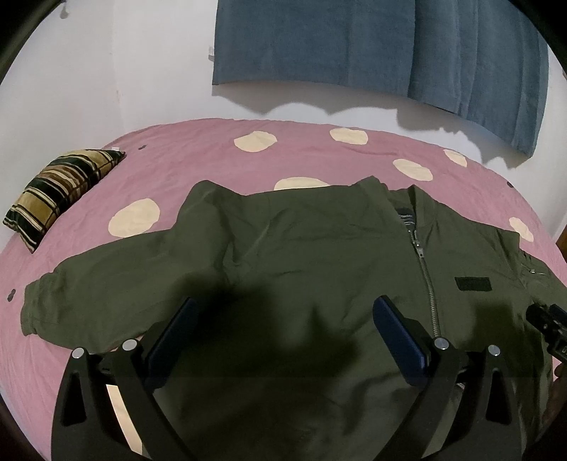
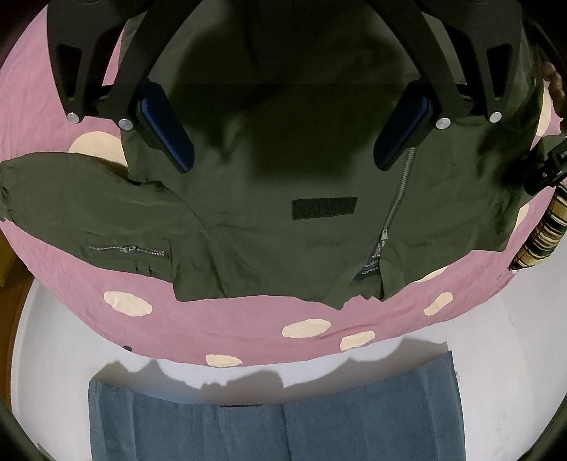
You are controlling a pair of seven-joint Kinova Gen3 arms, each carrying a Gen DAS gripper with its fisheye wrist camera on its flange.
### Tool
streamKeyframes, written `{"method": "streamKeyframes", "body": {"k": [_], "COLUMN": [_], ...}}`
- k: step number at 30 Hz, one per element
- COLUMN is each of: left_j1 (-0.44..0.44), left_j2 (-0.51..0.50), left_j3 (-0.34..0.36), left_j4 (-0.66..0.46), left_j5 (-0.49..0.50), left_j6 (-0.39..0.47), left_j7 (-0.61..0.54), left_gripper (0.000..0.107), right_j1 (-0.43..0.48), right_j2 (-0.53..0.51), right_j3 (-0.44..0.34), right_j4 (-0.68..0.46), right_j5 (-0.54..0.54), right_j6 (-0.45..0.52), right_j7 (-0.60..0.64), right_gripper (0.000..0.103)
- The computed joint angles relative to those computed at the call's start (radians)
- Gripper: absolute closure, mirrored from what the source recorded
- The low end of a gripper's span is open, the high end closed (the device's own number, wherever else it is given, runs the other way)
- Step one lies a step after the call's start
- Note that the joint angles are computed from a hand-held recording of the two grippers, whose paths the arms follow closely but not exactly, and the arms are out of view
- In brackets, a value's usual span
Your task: Fold small clothes
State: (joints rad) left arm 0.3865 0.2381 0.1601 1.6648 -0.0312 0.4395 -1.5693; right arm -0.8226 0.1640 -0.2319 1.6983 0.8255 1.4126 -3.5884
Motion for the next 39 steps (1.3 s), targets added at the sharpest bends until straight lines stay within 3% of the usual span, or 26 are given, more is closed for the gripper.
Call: {"method": "streamKeyframes", "body": {"k": [39], "left_j1": [0.009], "left_j2": [-0.006], "left_j3": [-0.003], "left_j4": [0.006], "left_j5": [-0.012], "left_j6": [0.000], "left_j7": [0.010], "left_gripper": [0.009], "right_j1": [0.001], "right_j2": [0.015], "right_j3": [0.012], "right_j4": [-0.011], "right_j5": [-0.013], "right_j6": [-0.022], "right_j7": [0.016], "right_gripper": [0.002]}}
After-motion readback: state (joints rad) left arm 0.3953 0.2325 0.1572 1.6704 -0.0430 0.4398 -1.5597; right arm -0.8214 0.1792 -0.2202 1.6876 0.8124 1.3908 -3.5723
